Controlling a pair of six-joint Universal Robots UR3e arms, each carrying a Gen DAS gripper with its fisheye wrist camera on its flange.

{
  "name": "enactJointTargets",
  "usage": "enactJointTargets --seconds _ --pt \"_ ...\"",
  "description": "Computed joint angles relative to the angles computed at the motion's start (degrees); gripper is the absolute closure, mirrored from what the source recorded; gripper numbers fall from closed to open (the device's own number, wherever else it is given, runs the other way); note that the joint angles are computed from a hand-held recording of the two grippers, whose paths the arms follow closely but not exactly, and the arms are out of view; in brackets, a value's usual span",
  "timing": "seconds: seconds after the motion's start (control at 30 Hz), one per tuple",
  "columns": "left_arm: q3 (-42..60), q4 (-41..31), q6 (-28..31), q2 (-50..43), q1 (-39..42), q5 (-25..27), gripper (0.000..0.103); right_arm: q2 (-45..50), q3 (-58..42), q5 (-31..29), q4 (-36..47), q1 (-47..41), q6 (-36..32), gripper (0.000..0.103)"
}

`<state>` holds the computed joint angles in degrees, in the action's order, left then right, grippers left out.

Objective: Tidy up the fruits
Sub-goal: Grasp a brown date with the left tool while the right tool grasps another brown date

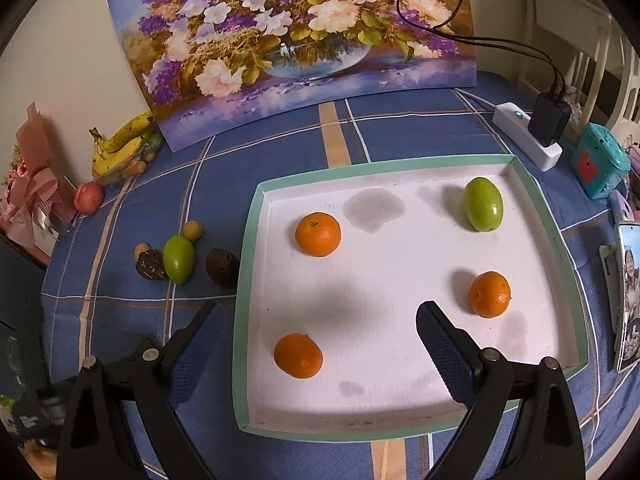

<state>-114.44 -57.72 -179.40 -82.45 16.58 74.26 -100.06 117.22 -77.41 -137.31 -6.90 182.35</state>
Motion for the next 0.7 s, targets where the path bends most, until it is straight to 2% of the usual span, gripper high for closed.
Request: enactJointTargets --seconds 0.2,0.47,0.63,0.7 --pt "0.6 4.1 -2.3 1.6 3.7 -3.2 0.066 3.8 -1.3 0.3 -3.1 1.6 -1.0 0.006" --pt "2.9 5.7 -3.5 -2.8 9.3 -5.5 0.066 11.3 -7.0 -2.9 -8.9 7.5 -1.8 0.008" --pt "2.9 6.6 -4.6 -5.3 10.1 -6.2 0.066 19.8 -16.5 -9.7 -5.7 14.8 -2.4 0.022" --pt "3.1 7.0 -4.9 -5.7 10.6 -6.5 0.066 23.5 -19.9 -10.8 -4.4 17.0 -2.9 0.036"
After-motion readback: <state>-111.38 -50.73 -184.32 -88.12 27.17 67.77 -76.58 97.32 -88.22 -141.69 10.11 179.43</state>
